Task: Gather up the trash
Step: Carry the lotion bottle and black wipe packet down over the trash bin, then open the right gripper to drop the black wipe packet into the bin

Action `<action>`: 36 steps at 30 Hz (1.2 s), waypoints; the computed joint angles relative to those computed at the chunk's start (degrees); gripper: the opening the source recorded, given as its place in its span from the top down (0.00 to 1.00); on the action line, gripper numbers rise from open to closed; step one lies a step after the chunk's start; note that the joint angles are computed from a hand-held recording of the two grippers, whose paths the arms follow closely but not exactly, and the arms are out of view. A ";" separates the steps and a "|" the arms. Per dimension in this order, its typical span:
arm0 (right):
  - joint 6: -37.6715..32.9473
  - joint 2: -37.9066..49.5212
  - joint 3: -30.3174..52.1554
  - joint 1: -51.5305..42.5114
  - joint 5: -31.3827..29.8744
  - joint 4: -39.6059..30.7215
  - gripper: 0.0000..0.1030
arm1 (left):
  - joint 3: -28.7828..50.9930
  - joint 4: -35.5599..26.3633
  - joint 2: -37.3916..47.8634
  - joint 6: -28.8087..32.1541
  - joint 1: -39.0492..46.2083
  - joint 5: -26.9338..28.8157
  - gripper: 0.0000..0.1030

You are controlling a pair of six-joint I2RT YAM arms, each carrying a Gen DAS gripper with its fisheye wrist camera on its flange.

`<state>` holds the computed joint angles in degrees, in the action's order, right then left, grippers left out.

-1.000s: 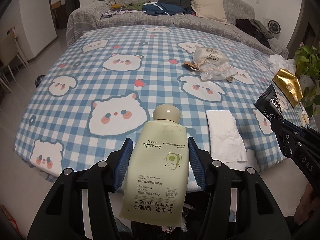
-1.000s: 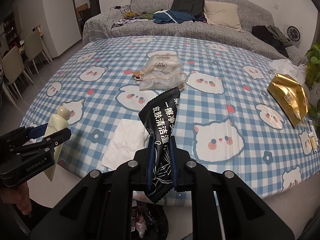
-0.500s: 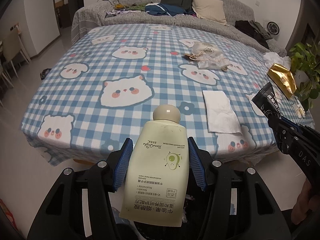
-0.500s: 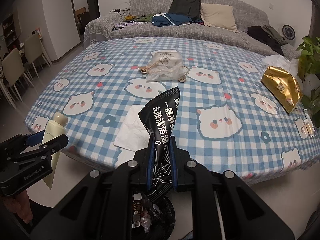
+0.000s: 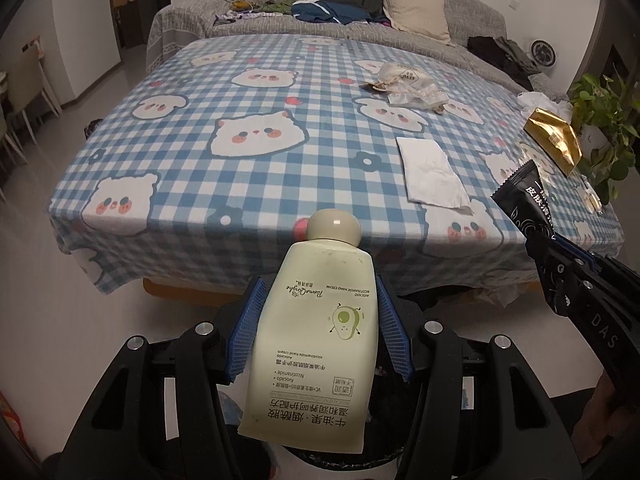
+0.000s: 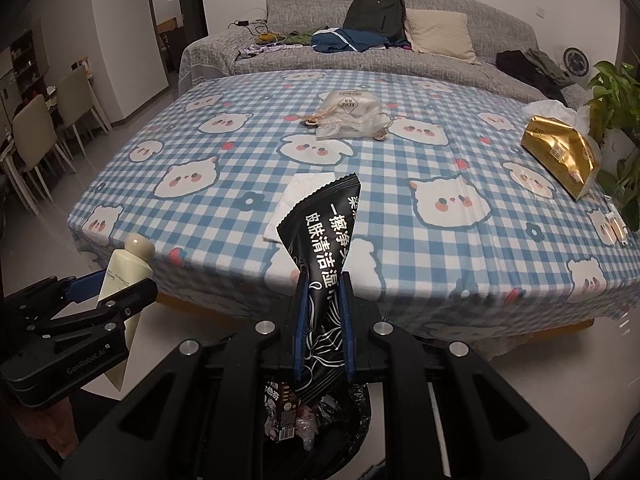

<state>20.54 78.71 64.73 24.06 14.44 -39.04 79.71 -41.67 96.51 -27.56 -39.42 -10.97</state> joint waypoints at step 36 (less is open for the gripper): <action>9.31 11.78 -18.07 8.90 -1.61 14.80 0.85 | -27.87 23.60 3.36 -1.90 2.29 3.67 0.47</action>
<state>29.85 90.49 46.66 32.96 12.83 -24.24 51.84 -18.08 99.87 -29.46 -37.13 -7.30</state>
